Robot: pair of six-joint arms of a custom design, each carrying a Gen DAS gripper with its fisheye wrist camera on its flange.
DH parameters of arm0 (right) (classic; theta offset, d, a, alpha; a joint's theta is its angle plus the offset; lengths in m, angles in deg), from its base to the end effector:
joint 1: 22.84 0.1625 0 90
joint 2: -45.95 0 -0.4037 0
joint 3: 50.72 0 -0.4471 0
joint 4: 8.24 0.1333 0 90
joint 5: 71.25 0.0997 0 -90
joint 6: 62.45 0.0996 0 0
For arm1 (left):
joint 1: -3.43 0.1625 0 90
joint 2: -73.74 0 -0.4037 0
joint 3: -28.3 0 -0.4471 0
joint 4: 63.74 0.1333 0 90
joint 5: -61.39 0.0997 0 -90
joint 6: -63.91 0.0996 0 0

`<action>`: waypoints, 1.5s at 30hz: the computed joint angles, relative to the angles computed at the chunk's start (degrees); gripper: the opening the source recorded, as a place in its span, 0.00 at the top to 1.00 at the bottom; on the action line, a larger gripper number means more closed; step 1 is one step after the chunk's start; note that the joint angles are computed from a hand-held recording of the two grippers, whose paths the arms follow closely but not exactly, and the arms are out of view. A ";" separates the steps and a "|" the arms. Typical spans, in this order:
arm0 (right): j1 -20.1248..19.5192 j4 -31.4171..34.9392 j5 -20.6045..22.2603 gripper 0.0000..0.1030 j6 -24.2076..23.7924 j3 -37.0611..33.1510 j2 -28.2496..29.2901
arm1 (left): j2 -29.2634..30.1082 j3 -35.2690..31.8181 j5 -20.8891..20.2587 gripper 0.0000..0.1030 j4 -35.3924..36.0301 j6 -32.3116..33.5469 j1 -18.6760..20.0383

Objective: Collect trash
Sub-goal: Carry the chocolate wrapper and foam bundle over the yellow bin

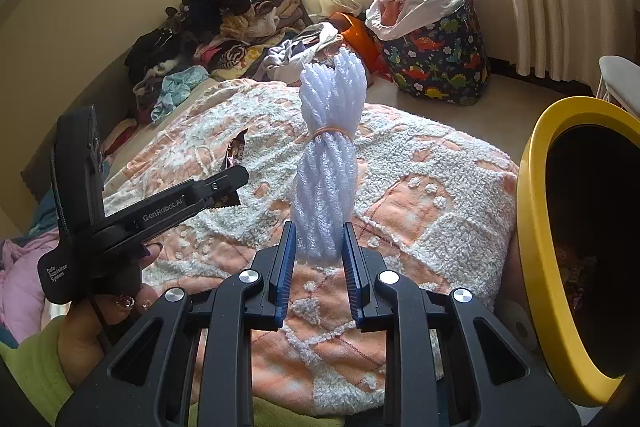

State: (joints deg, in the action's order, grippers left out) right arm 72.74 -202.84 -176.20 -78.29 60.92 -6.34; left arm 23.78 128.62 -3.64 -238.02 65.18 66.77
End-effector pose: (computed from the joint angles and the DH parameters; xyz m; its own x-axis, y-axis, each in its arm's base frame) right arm 0.1667 -0.6000 0.1003 -0.9235 -0.1062 0.3686 -0.3332 0.6982 -0.6336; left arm -0.1475 -0.6846 0.1080 -0.9074 0.2126 -0.3626 0.3925 0.7371 -0.5501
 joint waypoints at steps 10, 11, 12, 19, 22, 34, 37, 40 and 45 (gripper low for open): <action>-0.60 -2.48 0.45 0.78 0.49 2.02 -2.55 | -0.47 1.08 -0.40 0.82 -0.90 1.56 -1.80; -0.71 -2.93 0.43 0.78 0.58 2.34 -2.83 | -0.56 1.21 -0.49 0.82 -0.93 1.70 -1.99; -0.79 -3.18 0.47 0.78 0.79 2.55 -3.11 | -0.57 1.25 -0.64 0.82 -0.91 1.86 -2.20; -1.39 -5.21 0.33 0.78 1.18 4.51 -5.33 | -0.58 1.95 -1.19 0.82 -1.55 2.99 -3.83; -1.64 -6.41 0.02 0.78 1.49 5.55 -6.37 | -0.50 2.18 -1.60 0.82 -1.74 3.48 -4.61; -3.20 -10.67 -2.49 0.78 3.28 9.07 -10.43 | 0.85 2.27 -3.58 0.82 -1.47 5.92 -7.46; -3.59 -11.58 -3.72 0.78 3.70 9.68 -11.11 | 1.30 2.12 -4.18 0.82 -1.16 6.43 -8.06; -4.11 -12.63 -5.22 0.78 3.28 10.38 -11.83 | 1.74 2.02 -4.84 0.82 -0.98 7.01 -8.49; -5.61 -13.33 -6.67 0.78 3.72 11.09 -13.17 | 2.60 1.73 -5.60 0.82 -0.57 8.00 -9.22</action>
